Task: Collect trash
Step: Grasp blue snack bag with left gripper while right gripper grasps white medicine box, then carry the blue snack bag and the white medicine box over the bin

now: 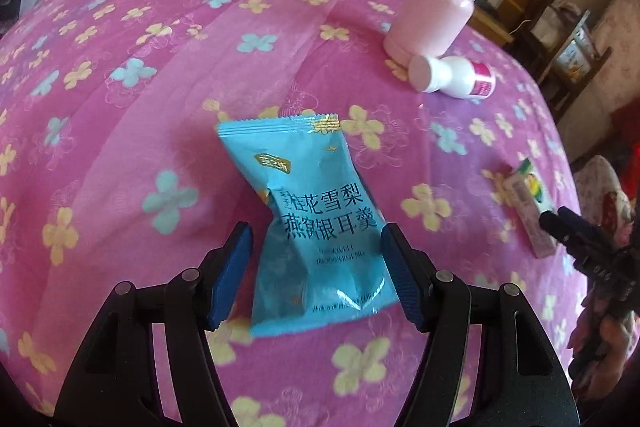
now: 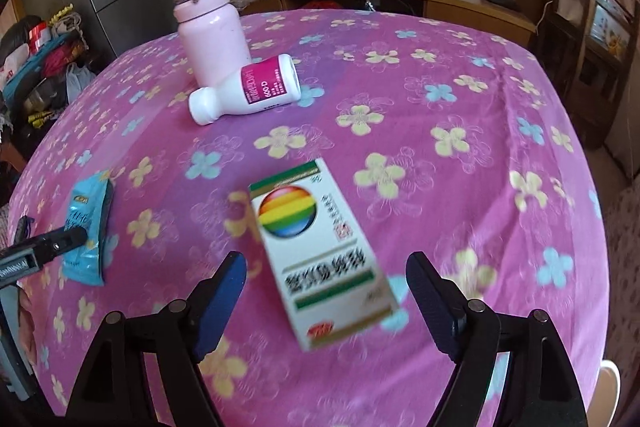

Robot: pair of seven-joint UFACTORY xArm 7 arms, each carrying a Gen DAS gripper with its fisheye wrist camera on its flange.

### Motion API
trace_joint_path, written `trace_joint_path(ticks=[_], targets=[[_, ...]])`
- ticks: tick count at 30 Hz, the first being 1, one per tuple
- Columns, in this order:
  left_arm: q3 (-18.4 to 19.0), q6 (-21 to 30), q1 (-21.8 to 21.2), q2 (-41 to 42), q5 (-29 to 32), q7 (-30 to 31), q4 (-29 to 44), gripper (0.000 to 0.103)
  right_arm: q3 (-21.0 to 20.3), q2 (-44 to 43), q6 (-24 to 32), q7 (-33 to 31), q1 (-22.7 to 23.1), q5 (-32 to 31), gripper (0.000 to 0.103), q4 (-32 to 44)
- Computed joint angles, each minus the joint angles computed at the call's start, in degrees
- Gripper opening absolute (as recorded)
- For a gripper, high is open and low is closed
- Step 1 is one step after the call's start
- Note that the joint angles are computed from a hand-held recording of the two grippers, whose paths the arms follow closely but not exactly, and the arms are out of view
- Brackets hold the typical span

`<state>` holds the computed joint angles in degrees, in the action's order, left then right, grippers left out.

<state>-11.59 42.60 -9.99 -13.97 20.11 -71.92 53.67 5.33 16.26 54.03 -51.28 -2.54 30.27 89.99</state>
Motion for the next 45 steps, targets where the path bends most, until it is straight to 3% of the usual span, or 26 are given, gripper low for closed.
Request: trace_joint_path(ticks=[5, 8, 9, 10, 14, 20, 26, 34, 40, 45], targets=[[-0.8, 3.6, -0.2, 4.2, 4.2, -1.1, 3.9, 0.071, 0.5, 2.6, 0.8, 1.7, 0.5, -1.3, 0.079, 2.0], [-0.5, 5.8, -1.4, 5.4, 6.1, -0.5, 5.2, 0.07, 1.0, -0.4, -2.6, -0.4, 0.0, 1.5, 0.059, -2.9], [-0.3, 5.7, -1.8, 5.1, 6.4, -0.3, 4.9, 0.069, 0.9, -1.2, -3.3, -0.6, 0.0, 2.1, 0.059, -4.1], [-0.1, 5.3, -2.1, 4.7, 6.4, -0.1, 4.4, 0.06, 0.7, -2.5, -3.4, -0.9, -0.3, 3.1, 0.059, -5.7], [0.6, 0.5, -3.3, 1.3, 1.8, 2.6, 0.7, 0.055, -0.6, -7.3, -2.4, -2.7, -1.0, 6.5, 0.058, -10.8], [-2.9, -1.5, -4.5, -1.3, 1.4, 1.9, -0.2, 0.054, -4.7, -17.0, -0.6, -4.6, -1.1, 9.1, 0.057, -20.4], [-6.2, -1.0, -7.1, 0.4, 2.8, 1.6, 3.1, 0.054, -9.5, -26.8, -1.7, -6.8, -0.9, 7.8, 0.056, -30.7], [-7.4, 1.5, -11.4, 4.7, 6.6, 0.6, 8.2, 0.054, -13.5, -30.4, 1.2, -3.6, -1.9, 3.5, 0.056, -33.6], [-6.8, 3.1, -13.7, 5.5, 7.3, 0.8, 9.0, 0.054, -12.9, -29.4, 3.7, 0.1, -2.2, -1.0, 0.056, -33.2], [-6.3, 3.9, -14.6, 5.7, 6.8, 1.7, 8.9, 0.054, -12.2, -30.0, 1.9, 0.8, -1.5, -2.2, 0.058, -34.2]])
